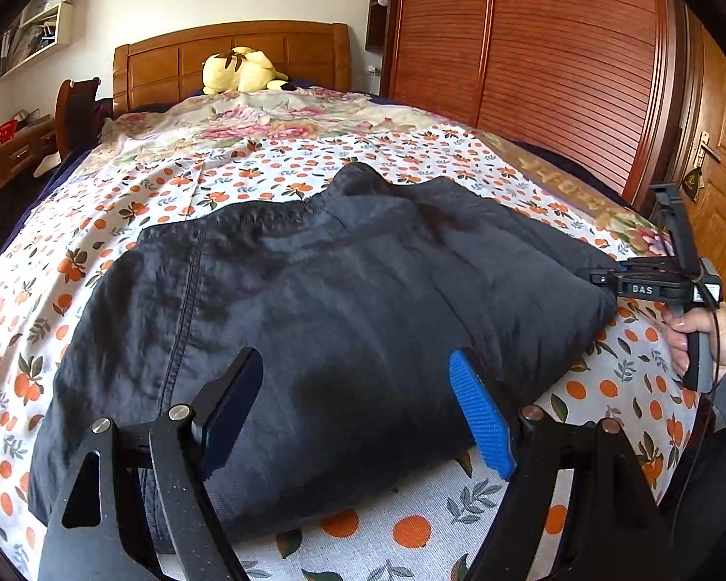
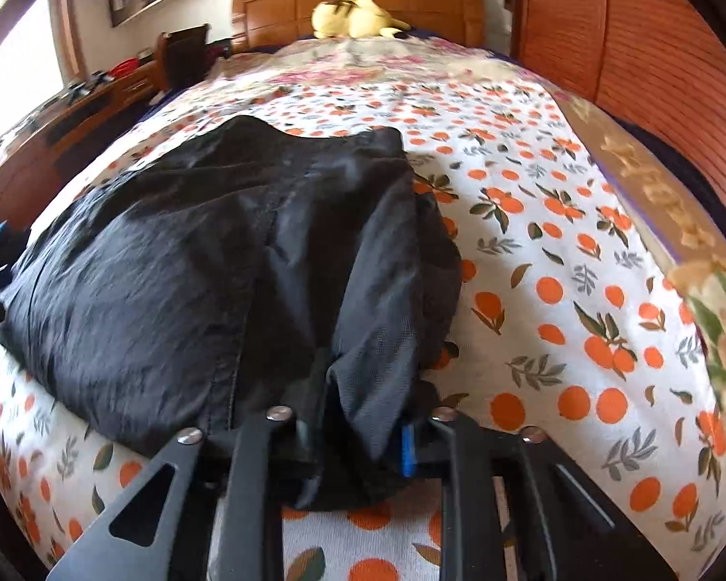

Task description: Fold large clothes

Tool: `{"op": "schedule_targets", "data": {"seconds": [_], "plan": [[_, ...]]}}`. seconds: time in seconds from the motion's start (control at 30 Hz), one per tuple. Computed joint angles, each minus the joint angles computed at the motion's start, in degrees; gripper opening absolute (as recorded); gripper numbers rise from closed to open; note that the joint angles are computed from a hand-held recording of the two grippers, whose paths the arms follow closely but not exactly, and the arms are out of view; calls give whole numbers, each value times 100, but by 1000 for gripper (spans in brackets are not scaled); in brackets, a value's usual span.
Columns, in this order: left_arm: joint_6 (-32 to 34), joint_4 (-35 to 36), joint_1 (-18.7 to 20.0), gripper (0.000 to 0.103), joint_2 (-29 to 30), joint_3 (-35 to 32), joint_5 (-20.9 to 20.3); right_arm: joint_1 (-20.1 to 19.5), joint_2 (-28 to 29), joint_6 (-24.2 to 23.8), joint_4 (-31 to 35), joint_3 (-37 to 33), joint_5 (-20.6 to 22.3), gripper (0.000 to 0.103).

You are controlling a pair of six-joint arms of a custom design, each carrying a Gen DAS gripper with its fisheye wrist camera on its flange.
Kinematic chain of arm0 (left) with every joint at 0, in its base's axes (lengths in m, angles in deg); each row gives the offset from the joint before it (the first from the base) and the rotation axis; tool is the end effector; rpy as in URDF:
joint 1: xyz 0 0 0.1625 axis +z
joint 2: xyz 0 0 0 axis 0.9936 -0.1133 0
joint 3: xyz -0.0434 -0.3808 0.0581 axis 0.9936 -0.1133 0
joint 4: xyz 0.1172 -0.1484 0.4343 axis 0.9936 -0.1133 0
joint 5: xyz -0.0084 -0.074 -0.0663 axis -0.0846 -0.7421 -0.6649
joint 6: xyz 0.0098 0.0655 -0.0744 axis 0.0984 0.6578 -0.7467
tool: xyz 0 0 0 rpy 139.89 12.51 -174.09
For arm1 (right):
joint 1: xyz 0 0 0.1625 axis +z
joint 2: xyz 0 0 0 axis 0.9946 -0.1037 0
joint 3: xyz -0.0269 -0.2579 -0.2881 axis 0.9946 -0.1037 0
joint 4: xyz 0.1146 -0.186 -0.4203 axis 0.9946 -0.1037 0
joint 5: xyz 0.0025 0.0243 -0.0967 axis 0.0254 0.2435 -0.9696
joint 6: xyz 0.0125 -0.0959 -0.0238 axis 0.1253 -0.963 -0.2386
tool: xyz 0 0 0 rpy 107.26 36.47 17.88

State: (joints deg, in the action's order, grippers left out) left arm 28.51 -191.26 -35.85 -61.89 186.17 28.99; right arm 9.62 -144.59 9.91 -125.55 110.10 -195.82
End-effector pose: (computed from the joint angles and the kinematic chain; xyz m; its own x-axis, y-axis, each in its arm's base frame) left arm -0.2278 -0.5224 0.1374 -0.6526 0.5418 -0.5297 0.7474 0.5753 -0.3324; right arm 0.1148 -0.4581 0.3328 -0.7523 0.0038 0.6588 -0.4953 0.6560 -0.5695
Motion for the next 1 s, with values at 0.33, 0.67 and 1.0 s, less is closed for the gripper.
{"op": "schedule_targets", "data": {"seconds": [0.33, 0.67, 1.0], "plan": [[-5, -112, -88, 80, -167, 161, 79, -245, -509, -173, -194, 406, 291, 14], [-236, 347, -80, 80, -1303, 700, 633, -134, -200, 37, -238, 147, 261, 38], [-482, 933, 161, 74, -1832, 780, 1623, -162, 150, 240, -109, -135, 196, 48]]}}
